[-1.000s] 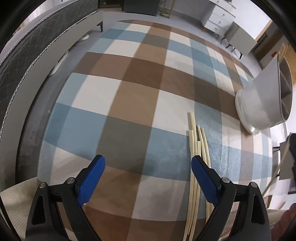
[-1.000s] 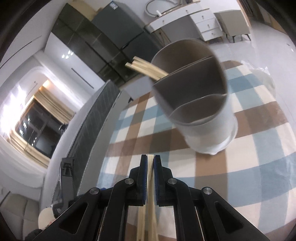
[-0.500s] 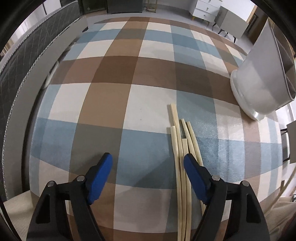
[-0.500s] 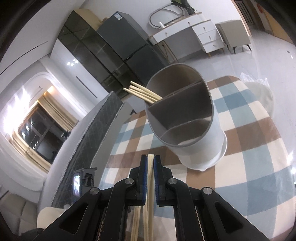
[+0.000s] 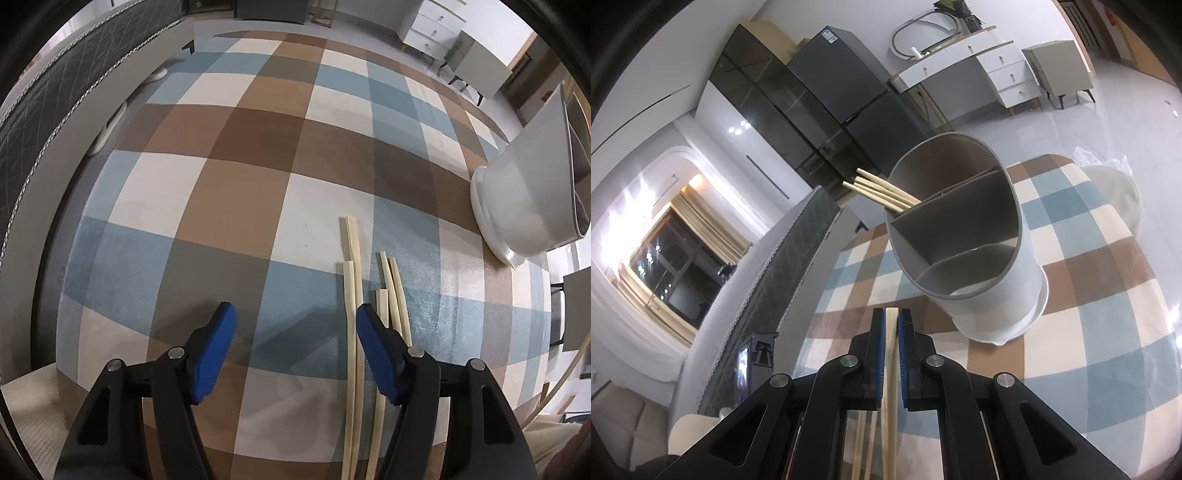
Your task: Organize utensils
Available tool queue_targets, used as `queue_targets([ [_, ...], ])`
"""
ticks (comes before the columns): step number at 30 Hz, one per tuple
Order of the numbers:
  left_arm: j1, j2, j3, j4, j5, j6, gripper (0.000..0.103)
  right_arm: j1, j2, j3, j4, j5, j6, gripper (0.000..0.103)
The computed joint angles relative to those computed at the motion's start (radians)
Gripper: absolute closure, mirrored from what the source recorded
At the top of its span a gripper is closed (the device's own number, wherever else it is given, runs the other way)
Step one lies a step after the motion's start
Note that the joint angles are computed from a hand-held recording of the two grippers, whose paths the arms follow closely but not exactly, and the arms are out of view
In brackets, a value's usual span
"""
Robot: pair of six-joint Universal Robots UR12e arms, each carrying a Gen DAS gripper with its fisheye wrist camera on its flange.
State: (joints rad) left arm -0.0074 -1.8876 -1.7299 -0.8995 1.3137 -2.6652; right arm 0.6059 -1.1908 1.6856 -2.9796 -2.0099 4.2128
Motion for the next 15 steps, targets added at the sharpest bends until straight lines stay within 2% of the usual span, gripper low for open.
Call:
queue_targets([
  [3, -0.013, 0.004, -0.007, 0.024, 0.032, 0.02, 0.04, -0.002, 0.002, -0.002, 0.001, 0.008, 0.003, 0.097],
  [15, -0.02, -0.005, 0.011, 0.011, 0.05, 0.013, 0.041, -0.002, 0.003, -0.004, 0.009, 0.011, 0.008, 0.097],
])
